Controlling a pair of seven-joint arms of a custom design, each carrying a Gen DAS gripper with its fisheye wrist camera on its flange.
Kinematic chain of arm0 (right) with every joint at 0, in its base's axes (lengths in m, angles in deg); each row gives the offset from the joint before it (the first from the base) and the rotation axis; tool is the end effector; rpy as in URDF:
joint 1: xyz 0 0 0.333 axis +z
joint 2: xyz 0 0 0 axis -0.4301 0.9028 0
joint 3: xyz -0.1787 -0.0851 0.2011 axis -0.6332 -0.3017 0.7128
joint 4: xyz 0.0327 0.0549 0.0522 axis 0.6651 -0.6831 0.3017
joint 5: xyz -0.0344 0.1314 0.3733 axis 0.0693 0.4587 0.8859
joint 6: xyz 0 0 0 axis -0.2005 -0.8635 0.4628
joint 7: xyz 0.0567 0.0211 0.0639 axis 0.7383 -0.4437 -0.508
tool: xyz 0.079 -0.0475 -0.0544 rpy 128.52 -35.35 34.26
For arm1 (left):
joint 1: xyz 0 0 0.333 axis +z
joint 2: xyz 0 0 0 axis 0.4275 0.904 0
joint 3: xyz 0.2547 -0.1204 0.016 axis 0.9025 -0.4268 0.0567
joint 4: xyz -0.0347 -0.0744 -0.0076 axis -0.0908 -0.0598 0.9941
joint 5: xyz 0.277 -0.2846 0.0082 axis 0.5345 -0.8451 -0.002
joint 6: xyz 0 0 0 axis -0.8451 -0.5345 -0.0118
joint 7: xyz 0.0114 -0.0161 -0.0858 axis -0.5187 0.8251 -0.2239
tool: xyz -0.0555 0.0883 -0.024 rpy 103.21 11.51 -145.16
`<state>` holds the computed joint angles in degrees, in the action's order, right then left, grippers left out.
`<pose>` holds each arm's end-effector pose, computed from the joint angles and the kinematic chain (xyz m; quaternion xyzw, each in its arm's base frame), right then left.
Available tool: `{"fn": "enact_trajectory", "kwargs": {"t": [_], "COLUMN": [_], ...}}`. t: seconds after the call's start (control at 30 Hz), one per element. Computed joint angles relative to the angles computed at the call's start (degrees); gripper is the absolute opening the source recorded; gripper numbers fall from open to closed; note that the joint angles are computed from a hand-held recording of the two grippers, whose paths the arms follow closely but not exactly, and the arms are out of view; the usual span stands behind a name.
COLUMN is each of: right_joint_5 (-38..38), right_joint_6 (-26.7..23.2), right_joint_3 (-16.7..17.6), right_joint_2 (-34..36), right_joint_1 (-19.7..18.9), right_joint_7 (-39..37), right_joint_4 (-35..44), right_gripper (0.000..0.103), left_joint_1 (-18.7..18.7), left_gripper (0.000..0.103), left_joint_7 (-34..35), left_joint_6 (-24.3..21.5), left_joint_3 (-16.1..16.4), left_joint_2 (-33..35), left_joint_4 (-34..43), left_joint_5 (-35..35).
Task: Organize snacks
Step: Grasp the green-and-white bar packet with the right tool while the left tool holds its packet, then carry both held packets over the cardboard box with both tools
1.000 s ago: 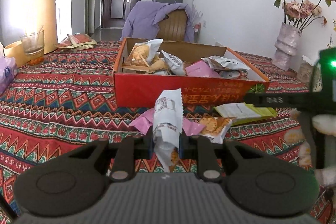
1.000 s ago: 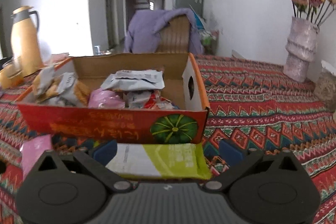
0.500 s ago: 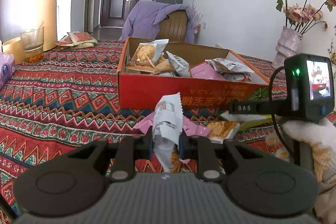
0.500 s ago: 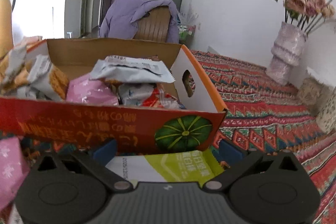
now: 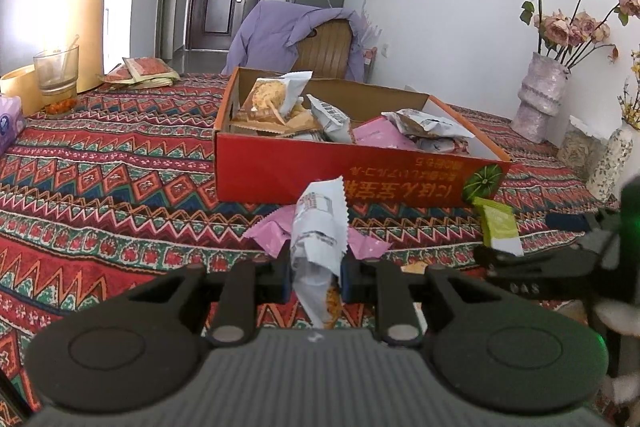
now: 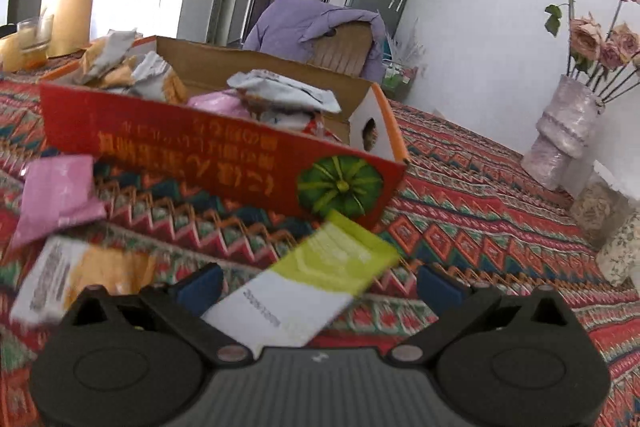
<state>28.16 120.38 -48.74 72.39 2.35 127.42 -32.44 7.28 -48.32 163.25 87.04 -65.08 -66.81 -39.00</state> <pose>0.6953 0.1323 0.4064 -0.7021 0.5501 -0.3769 0.2501 0.6400 -0.2429 0.4253 -0.6184 0.6273 -0.3955 0.2600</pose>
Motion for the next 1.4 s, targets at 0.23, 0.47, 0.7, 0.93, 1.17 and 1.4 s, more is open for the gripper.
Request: {"fn": "enact_trajectory", "kwargs": {"t": [0.23,0.47,0.7,0.93,1.17,1.4], "right_joint_5": [1.36,21.29,28.77,36.86,45.27,54.15], "right_joint_6": [4.25,1.03,2.10,4.16,7.45,10.94], "right_joint_3": [0.00,21.23,22.09,25.46,31.50,42.64], "right_joint_2": [-3.41,-1.57,-2.10,-4.55,-7.98,-10.13], "right_joint_1": [-0.99,-18.68,-18.87,-21.54,-26.34,-34.87], "right_joint_7": [-1.35,-17.68,-22.81,-31.03,-39.78,-51.47], "right_joint_4": [-6.41,-2.25,-3.08,-6.52,-10.57,-11.10], "right_gripper": [0.102,0.074,0.040,0.038,0.038,0.038], "left_joint_1": [-0.62,-0.92,-0.66,-0.81,-0.55,0.35], "left_gripper": [0.021,0.021,0.021,0.021,0.021,0.021], "left_joint_7": [-0.70,-1.54,-2.23,-3.82,-5.05,-2.49], "left_joint_6": [-0.10,-0.13,-0.84,-0.95,-1.01,-1.06], "left_joint_3": [0.23,0.28,0.02,0.10,-0.30,-1.60], "left_joint_2": [-0.36,-0.93,-1.19,-1.69,-2.23,-1.35], "left_joint_4": [-0.28,-0.76,-0.78,-0.90,-0.64,2.44], "left_joint_5": [0.88,2.23,3.06,4.85,6.65,4.11]}}
